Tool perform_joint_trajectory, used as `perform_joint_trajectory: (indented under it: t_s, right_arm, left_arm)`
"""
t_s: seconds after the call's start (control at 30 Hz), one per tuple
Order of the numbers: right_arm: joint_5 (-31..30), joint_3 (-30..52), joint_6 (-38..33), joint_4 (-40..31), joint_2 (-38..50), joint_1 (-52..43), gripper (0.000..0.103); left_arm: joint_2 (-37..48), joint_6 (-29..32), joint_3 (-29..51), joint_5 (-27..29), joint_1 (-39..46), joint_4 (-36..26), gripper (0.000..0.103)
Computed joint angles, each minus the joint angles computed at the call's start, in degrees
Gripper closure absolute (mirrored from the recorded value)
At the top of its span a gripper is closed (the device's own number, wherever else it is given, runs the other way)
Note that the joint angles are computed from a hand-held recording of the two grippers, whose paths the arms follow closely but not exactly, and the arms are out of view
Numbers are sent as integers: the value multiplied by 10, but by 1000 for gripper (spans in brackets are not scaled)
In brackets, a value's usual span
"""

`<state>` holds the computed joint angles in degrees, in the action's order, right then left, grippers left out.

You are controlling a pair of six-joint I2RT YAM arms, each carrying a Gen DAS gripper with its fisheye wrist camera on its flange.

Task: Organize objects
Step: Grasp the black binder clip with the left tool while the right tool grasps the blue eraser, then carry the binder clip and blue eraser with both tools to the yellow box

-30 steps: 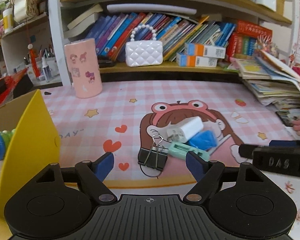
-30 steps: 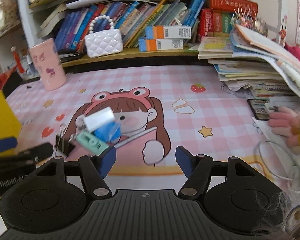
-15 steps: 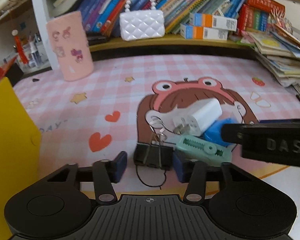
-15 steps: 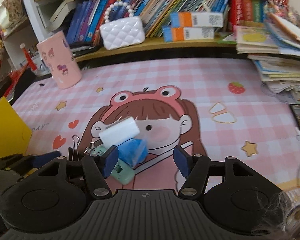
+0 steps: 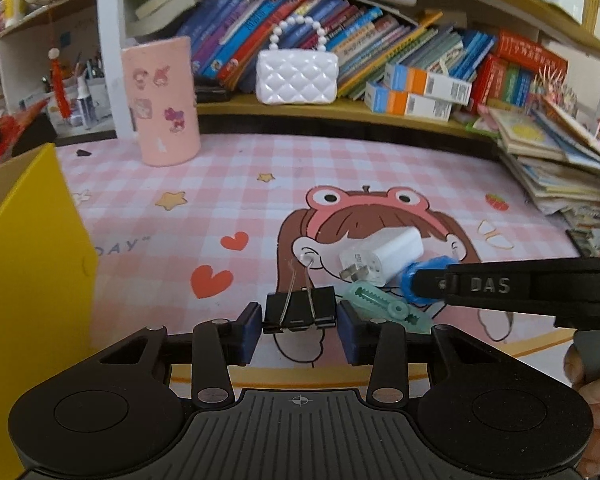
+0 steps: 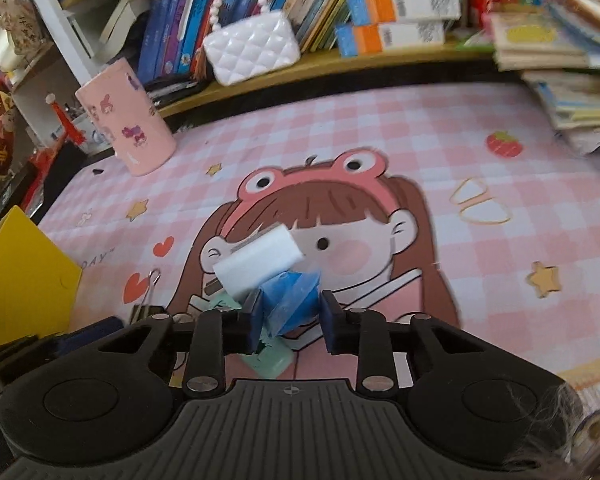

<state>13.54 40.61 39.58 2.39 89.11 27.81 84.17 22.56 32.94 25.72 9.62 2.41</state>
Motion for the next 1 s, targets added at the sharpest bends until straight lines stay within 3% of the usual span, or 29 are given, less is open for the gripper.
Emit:
perform_joint_trajectory:
  t_s: [0.23, 0.43, 0.57, 0.8, 1.0]
  right_arm:
    - [102, -36, 6, -96, -113, 74, 76]
    - [196, -47, 85, -201, -159, 185, 76]
    - [242, -33, 156, -269, -157, 260, 76]
    - [278, 5, 271, -356, -120, 336, 76]
    - [306, 69, 385, -444, -56, 412, 76]
  left_arm:
    - [-84, 67, -33, 65, 64, -76, 65]
    - [-133, 143, -34, 130, 137, -193, 65]
    - [-148, 214, -28, 168, 191, -269, 65]
    - [-127, 319, -7, 213, 269, -340, 65]
    - [-74, 471, 40, 242, 356, -455, 65]
